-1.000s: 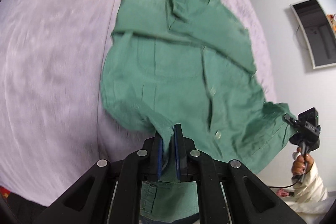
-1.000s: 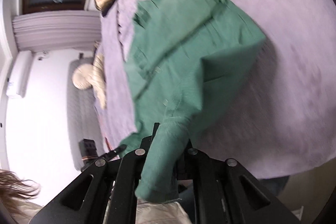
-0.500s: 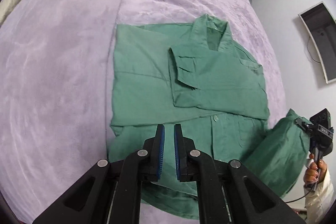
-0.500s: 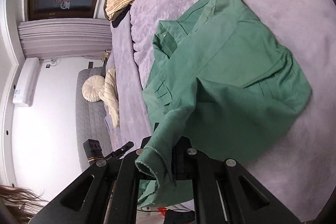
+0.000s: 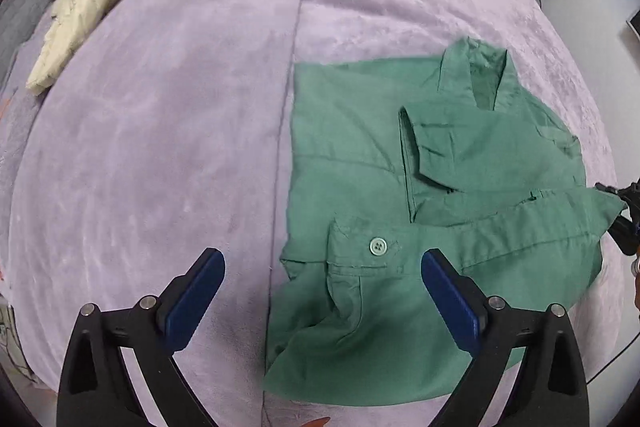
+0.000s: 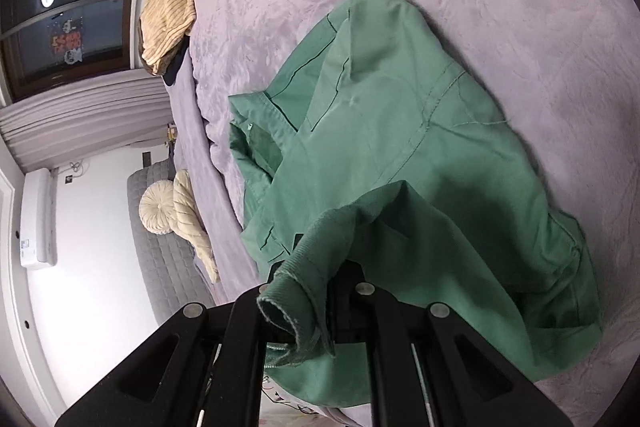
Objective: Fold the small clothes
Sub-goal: 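Lift the held hem and fold it over toward the collar with both grippers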
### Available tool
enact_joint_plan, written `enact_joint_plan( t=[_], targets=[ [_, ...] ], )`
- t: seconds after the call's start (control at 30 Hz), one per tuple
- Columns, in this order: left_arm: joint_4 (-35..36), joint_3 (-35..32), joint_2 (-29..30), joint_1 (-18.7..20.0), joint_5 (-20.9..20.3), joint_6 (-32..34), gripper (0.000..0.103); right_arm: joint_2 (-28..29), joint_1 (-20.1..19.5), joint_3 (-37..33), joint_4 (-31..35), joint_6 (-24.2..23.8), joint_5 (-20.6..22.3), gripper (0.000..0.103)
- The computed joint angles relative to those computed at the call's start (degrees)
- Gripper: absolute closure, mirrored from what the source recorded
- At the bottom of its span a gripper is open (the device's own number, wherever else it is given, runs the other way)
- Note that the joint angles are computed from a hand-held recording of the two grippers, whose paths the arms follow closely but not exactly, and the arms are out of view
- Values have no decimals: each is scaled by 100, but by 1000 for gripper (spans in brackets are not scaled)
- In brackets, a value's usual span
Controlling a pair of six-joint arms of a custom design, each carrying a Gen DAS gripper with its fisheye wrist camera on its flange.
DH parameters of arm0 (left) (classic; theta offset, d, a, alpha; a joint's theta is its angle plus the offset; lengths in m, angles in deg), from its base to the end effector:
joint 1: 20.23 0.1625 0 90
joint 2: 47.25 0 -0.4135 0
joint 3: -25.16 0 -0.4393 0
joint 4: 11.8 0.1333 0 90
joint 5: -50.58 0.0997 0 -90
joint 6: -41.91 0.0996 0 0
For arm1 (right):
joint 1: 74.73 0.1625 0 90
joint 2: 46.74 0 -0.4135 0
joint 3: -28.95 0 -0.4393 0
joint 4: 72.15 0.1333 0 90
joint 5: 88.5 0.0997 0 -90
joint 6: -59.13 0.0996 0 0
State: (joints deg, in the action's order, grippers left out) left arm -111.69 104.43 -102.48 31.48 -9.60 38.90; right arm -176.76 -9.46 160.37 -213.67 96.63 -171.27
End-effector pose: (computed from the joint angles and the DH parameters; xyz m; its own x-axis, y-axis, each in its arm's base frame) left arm -0.2980 -0.6726 0.2150 -0.6363 0.5922 -0.4944 0.5682 0.7933 0.2188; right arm 0.0015 -0.3453 0.4816 -0.5836 0.6142 -0.5312 0.7859 0.2628 -0.5597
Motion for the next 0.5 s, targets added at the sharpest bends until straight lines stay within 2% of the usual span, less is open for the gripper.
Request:
enact_joint_plan(
  t=[0.1, 0.17, 0.2, 0.23, 0.27, 0.3, 0.33, 0.37, 0.5],
  targets=[
    [608, -166, 333, 122, -98, -137, 6, -34, -102, 44, 24, -62, 91, 94],
    [937, -192, 478, 189, -177, -186, 26, -61, -121, 65, 36, -72, 85, 94],
    [1176, -232, 552, 228, -271, -282, 31, -74, -126, 73, 45, -70, 85, 94],
    [1300, -218, 576, 244, -329, -317, 48, -134, -162, 91, 98, -103, 113, 94],
    [1350, -120, 554, 225, -293, -265, 83, -181, -155, 103, 149, -121, 91, 94],
    [1294, 77, 468, 149, -39, -179, 94, -228, -149, 114, 196, -134, 72, 94],
    [1092, 258, 331, 100, 42, -85, 95, -280, -127, 125, 240, -129, 46, 94],
    [936, 346, 199, 84, -45, -36, 96, -309, -65, 123, 270, -126, -19, 94],
    [470, 195, -242, 57, -571, 72, 96, -478, 333, 88, 298, -148, -223, 94]
  ],
)
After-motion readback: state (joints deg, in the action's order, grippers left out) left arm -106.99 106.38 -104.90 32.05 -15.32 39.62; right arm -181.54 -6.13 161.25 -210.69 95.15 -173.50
